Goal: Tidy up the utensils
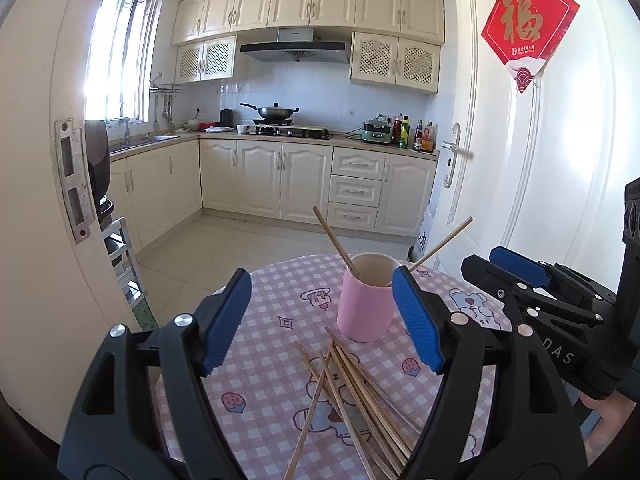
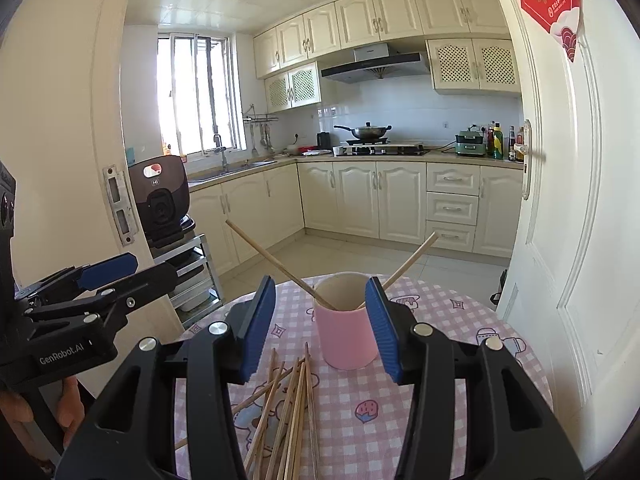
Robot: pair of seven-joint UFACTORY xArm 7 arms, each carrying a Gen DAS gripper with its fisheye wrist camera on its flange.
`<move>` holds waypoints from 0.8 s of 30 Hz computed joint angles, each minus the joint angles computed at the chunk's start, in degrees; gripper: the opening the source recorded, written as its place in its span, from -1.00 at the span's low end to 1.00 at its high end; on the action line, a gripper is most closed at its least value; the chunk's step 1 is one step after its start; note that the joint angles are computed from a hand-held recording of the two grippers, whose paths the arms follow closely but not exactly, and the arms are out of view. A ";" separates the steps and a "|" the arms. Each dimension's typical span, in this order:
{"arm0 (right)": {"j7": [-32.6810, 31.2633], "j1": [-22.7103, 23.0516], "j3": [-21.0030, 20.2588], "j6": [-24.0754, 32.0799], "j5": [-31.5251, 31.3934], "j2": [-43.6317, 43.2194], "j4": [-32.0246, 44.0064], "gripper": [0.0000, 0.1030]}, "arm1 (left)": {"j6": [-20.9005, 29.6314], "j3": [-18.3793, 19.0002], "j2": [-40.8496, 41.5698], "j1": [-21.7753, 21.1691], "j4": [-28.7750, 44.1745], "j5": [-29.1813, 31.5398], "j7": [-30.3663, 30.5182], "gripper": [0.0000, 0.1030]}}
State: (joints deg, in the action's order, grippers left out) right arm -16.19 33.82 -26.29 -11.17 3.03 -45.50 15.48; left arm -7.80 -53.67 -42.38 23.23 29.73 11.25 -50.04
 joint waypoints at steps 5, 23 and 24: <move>0.01 -1.34 1.12 -0.64 -0.52 0.69 -1.87 -0.12 | -0.15 -2.87 -3.70 2.68 -2.46 0.12 -1.15 0.56; -1.95 8.77 -9.92 2.78 0.99 13.18 0.16 -0.12 | 5.06 0.87 24.46 2.16 1.41 8.58 4.07 0.55; -2.40 9.55 -10.76 3.02 1.40 13.39 0.26 -0.12 | 4.95 1.33 26.94 1.72 2.30 9.00 3.99 0.55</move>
